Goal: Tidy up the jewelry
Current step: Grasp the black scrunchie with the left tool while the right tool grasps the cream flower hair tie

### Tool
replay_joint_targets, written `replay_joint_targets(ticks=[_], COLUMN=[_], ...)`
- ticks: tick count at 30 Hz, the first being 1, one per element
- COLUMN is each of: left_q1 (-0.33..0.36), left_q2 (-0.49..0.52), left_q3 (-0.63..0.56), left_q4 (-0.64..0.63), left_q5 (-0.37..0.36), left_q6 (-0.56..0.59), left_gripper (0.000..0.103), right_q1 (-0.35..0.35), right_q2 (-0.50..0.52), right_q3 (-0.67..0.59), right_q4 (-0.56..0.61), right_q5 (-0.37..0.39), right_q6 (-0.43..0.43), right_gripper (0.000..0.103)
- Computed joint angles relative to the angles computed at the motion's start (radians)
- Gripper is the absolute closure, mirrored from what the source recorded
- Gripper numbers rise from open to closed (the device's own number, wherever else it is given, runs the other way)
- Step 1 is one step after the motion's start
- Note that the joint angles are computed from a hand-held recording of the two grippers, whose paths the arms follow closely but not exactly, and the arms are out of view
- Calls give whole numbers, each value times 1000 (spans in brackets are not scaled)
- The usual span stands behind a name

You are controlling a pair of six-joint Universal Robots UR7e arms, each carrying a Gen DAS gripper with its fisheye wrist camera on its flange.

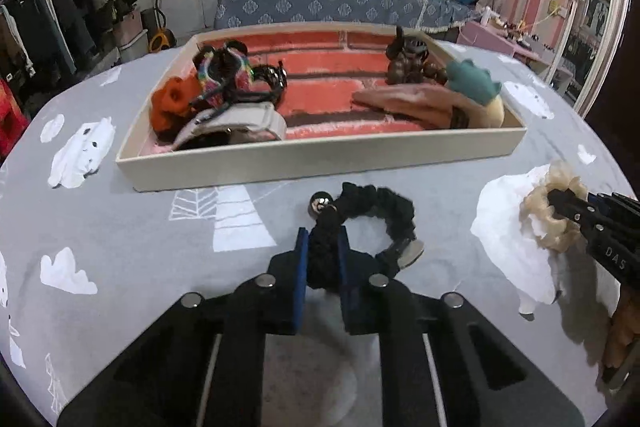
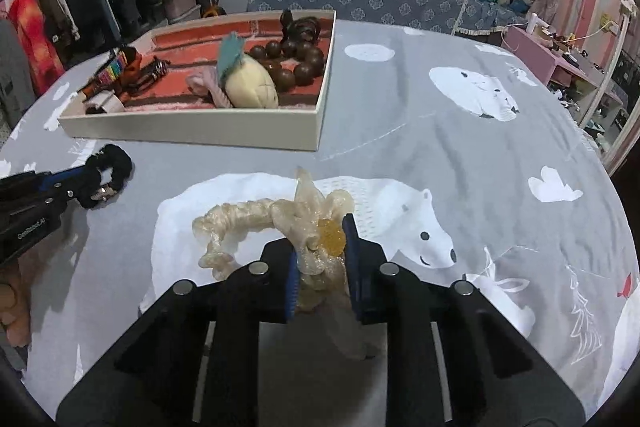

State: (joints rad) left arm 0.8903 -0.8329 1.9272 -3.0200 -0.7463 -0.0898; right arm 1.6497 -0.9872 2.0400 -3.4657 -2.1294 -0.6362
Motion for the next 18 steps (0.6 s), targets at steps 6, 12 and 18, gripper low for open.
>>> replay_joint_targets(ticks=[6,12,18], left_q1=[-65,-157,-238], left_q2=[-69,-149,-87], left_q3=[114,298,374], left_q4=[-166,-474,-834], left_q5=[22,84,216], left_q6=[76,146,336], left_gripper=[90,90,90], right_q1=[14,8,18], right_q2=[-65,-150,-114], right_q3=[76,239,347], right_q4=[-67,-289,-568], right_q5=[83,272,341], right_q6=[0,-7,-90], right_gripper=[83,82,82])
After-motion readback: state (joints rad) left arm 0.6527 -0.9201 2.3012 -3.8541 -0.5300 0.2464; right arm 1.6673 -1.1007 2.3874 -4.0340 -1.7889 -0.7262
